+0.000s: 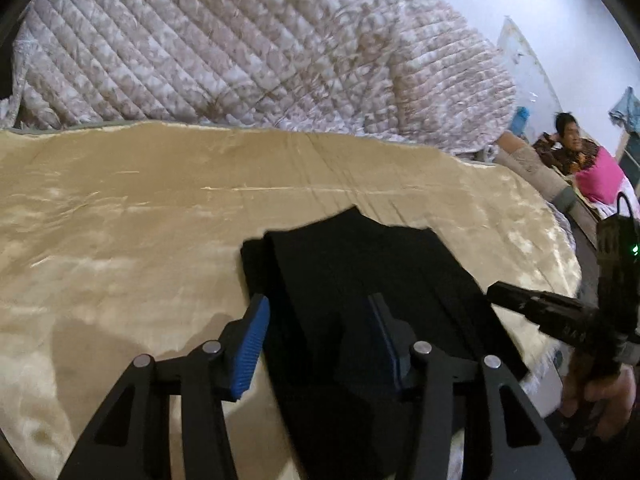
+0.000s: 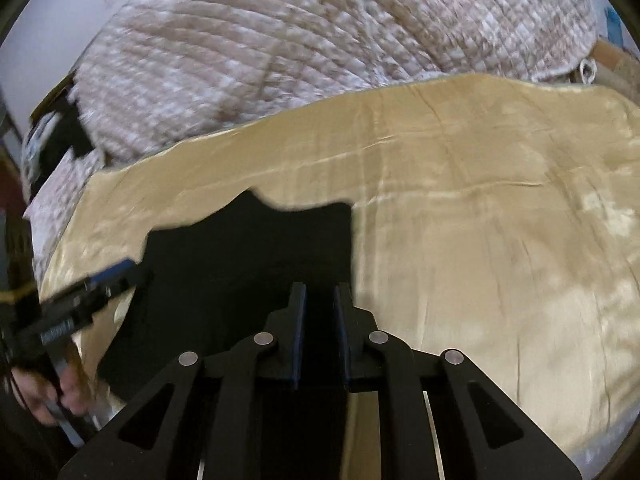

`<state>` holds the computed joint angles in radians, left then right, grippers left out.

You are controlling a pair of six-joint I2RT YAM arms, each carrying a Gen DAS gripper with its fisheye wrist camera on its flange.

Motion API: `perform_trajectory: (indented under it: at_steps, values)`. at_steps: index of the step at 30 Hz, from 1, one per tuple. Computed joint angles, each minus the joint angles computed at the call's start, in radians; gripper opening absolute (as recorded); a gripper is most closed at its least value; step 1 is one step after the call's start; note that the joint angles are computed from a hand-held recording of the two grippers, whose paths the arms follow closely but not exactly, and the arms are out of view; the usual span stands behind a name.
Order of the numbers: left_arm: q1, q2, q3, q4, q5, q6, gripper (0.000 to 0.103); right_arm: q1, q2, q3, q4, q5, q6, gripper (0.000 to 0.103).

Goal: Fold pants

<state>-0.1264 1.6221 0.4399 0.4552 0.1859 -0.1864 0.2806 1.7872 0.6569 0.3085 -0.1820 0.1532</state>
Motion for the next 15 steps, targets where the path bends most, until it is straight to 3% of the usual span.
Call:
perform_trajectory:
  at_steps: [6, 9, 15]
  values:
    - [-0.074, -0.23, -0.216, 0.038, 0.019, 0.013, 0.052, 0.128, -0.086, -0.204, 0.131, 0.053, 0.023, 0.019]
    - [-0.132, -0.134, -0.189, 0.017, -0.068, 0.026, 0.05, 0.127, -0.047, -0.197, 0.124, 0.046, 0.019, 0.02]
    - [-0.122, -0.069, -0.183, 0.059, -0.062, 0.015, 0.051, 0.138, -0.025, -0.217, 0.179, 0.068, -0.005, 0.02]
